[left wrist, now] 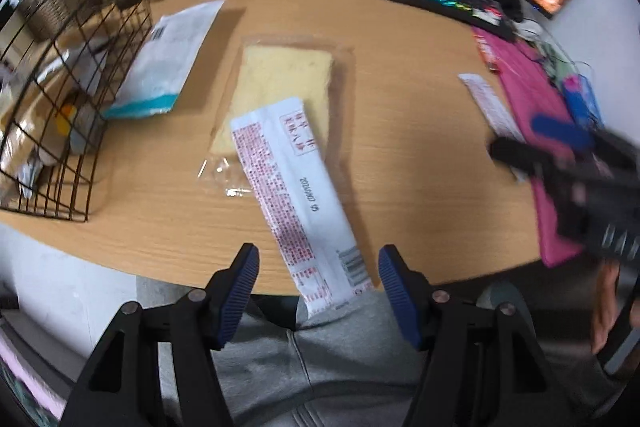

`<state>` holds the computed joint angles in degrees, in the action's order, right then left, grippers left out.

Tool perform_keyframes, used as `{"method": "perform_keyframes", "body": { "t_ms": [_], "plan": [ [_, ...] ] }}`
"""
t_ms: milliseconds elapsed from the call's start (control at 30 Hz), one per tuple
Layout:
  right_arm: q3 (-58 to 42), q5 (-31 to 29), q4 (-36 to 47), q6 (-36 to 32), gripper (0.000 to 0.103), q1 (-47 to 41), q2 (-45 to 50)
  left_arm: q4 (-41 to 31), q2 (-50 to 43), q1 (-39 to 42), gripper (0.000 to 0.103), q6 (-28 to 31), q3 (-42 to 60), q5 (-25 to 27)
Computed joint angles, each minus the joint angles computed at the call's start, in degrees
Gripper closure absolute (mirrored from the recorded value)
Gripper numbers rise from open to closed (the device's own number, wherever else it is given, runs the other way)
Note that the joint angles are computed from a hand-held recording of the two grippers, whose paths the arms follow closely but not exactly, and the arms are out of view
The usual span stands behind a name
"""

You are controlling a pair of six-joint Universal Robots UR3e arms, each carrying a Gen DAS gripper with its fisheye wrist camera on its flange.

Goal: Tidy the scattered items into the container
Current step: 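Move both tools back over two white-and-red snack bars on the desk, then grasp a white-and-red snack bar with each tool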

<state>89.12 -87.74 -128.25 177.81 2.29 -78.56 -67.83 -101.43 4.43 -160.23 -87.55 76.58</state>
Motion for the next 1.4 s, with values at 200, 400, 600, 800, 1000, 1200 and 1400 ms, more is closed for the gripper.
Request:
{"method": "perform_keyframes", "body": {
  "t_ms": [200, 400, 600, 800, 1000, 1200, 1400],
  "plan": [
    [10.2, 0.9, -2.1, -5.7, 0.031, -8.2, -3.5, 4.9, -3.1, -3.3, 0.034, -4.8, -0.5, 2.4],
    [14.1, 3.9, -3.2, -8.2, 0.031, -15.6, -5.1, 6.9, -6.9, -5.4, 0.034, -7.6, 1.7, 6.2],
    [14.1, 6.0, -4.3, -9.0, 0.031, -17.5, -4.7, 7.5, -9.2, -5.7, 0.032, -10.0, 3.7, 7.8],
    [12.8, 5.9, -4.5, -8.6, 0.031, -17.6, -2.0, 10.0, -7.4, -3.7, 0.048, -7.5, 0.9, 4.5],
    [11.4, 7.9, -5.3, -10.5, 0.031, -19.0, 1.3, 10.3, -5.9, -2.8, 0.052, -4.3, -0.1, 2.1],
    [7.4, 7.5, -4.8, -12.1, 0.031, -19.2, 5.9, 9.8, -4.6, -1.3, 0.052, -2.7, -0.1, -1.0],
    [6.2, 2.2, -7.0, -13.5, 0.031, -15.7, 7.9, 9.5, -5.3, -0.9, 0.053, -2.5, 2.7, -2.0]
  ]
}}
